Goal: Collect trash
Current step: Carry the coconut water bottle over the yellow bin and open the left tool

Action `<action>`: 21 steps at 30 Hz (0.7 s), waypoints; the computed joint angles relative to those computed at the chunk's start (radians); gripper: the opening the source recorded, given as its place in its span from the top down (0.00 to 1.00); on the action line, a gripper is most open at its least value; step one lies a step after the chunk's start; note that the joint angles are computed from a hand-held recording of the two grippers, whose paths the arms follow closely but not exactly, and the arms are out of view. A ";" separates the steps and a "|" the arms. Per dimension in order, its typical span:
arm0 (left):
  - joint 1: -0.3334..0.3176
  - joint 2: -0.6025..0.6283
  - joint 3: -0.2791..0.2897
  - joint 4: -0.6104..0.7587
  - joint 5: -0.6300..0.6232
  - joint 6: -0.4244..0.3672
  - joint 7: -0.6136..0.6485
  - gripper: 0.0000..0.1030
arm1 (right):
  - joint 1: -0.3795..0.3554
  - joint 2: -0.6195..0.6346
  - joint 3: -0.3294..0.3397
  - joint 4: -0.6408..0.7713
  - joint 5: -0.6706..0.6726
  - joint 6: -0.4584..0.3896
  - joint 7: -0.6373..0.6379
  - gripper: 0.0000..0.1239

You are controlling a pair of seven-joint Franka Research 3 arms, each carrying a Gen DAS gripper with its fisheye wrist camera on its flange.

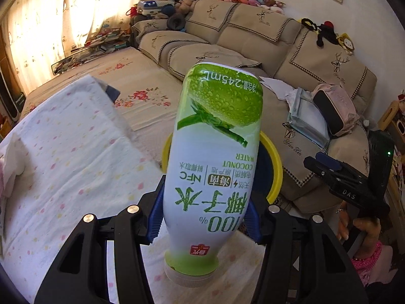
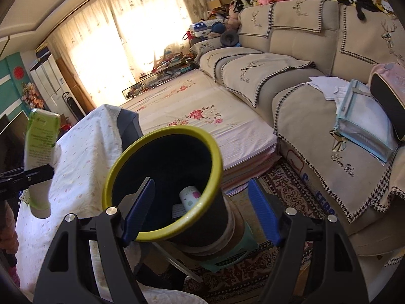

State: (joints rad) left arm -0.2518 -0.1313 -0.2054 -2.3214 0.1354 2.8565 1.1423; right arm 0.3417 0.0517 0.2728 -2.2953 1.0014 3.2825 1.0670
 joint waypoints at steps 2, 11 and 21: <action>-0.014 0.069 0.004 0.065 -0.041 -0.010 0.046 0.48 | -0.008 -0.005 -0.003 -0.006 0.016 0.000 -0.009 0.42; -0.008 0.361 -0.016 0.361 0.070 -0.067 -0.022 0.46 | 0.010 -0.011 -0.058 -0.024 0.029 -0.017 0.002 0.42; 0.027 0.211 -0.003 0.168 0.125 0.074 -0.091 0.24 | 0.020 -0.003 -0.050 -0.013 -0.016 -0.035 0.029 0.41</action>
State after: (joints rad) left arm -0.2252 0.0795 -0.2088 -2.1533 0.2605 2.9303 1.0512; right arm 0.3613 0.0490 0.2232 -2.3083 0.9854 3.2479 1.0958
